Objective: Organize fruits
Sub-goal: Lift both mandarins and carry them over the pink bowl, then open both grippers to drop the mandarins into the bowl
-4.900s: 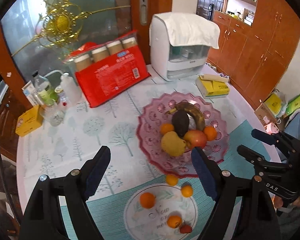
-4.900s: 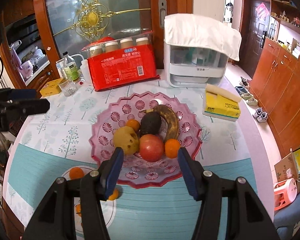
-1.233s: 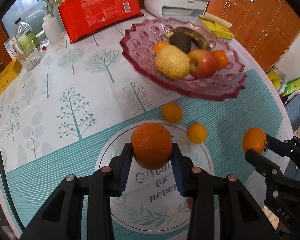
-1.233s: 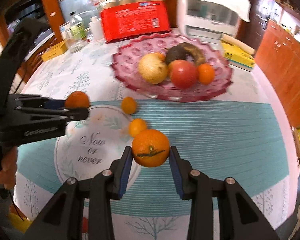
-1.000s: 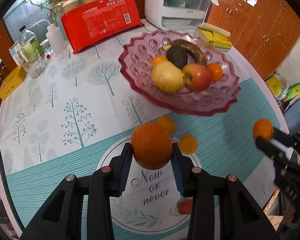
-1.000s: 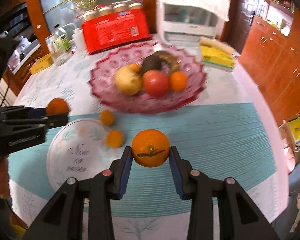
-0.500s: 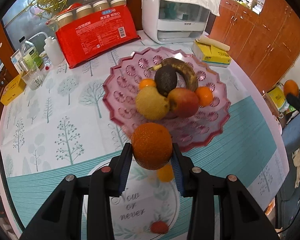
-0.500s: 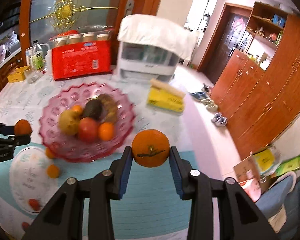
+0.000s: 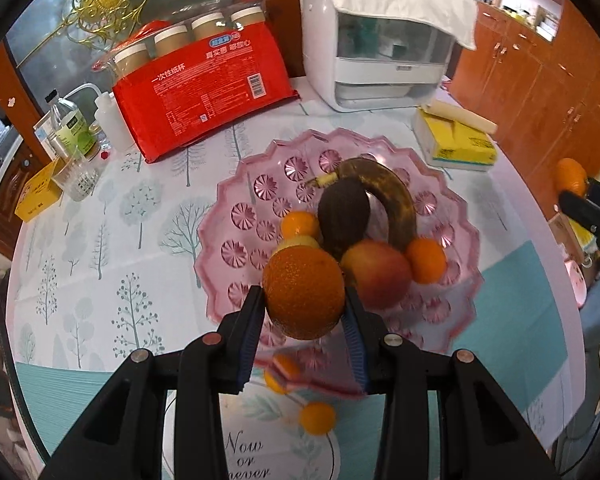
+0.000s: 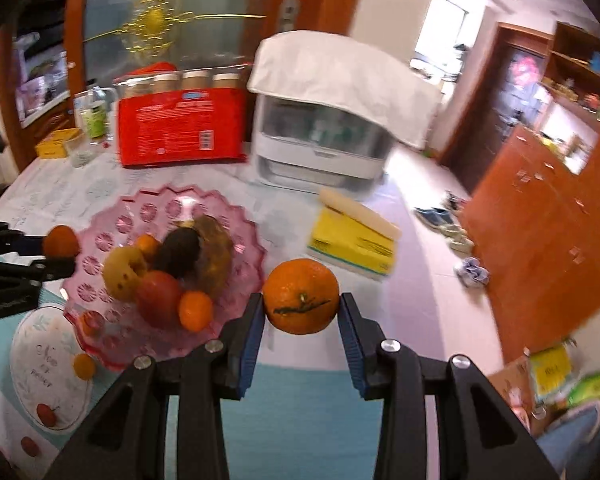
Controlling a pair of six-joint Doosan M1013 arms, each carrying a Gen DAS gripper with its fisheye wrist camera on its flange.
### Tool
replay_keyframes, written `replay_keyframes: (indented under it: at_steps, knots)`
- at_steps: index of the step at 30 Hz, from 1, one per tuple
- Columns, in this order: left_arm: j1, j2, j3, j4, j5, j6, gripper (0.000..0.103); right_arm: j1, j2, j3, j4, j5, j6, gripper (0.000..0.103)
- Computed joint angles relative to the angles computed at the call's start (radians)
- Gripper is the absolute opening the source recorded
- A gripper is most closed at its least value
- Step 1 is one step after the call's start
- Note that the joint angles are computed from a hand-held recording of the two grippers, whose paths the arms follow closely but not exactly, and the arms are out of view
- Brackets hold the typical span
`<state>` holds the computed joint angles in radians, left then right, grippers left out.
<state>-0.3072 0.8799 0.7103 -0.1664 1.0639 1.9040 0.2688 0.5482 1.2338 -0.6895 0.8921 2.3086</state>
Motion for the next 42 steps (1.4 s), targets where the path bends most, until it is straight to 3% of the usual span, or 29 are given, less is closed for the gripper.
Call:
replay_keyframes:
  at_steps: [7,17,18,22,25,29,42]
  knots:
    - [-0.016,0.067,-0.101,0.061,0.039,-0.086,0.037,-0.029,0.071,-0.083,0.16,-0.06,-0.18,0.038]
    - [-0.023,0.137,-0.205,0.103,0.109,-0.14,0.038,-0.043,0.128,-0.135,0.291,-0.068,-0.33,0.038]
    - [-0.022,0.137,-0.204,0.099,0.109,-0.141,0.039,-0.045,0.132,-0.139,0.302,-0.066,-0.342,0.039]
    - [-0.024,0.119,-0.167,0.101,0.06,-0.14,0.067,-0.047,0.142,-0.147,0.323,-0.069,-0.366,0.039]
    - [-0.026,0.108,-0.146,0.107,0.032,-0.137,0.073,-0.05,0.145,-0.149,0.344,-0.077,-0.381,0.04]
    - [-0.025,0.104,-0.139,0.11,0.029,-0.149,0.076,-0.049,0.143,-0.149,0.353,-0.093,-0.38,0.048]
    - [-0.01,0.045,-0.042,0.117,-0.038,-0.146,0.078,-0.033,0.131,-0.137,0.35,-0.111,-0.363,0.05]
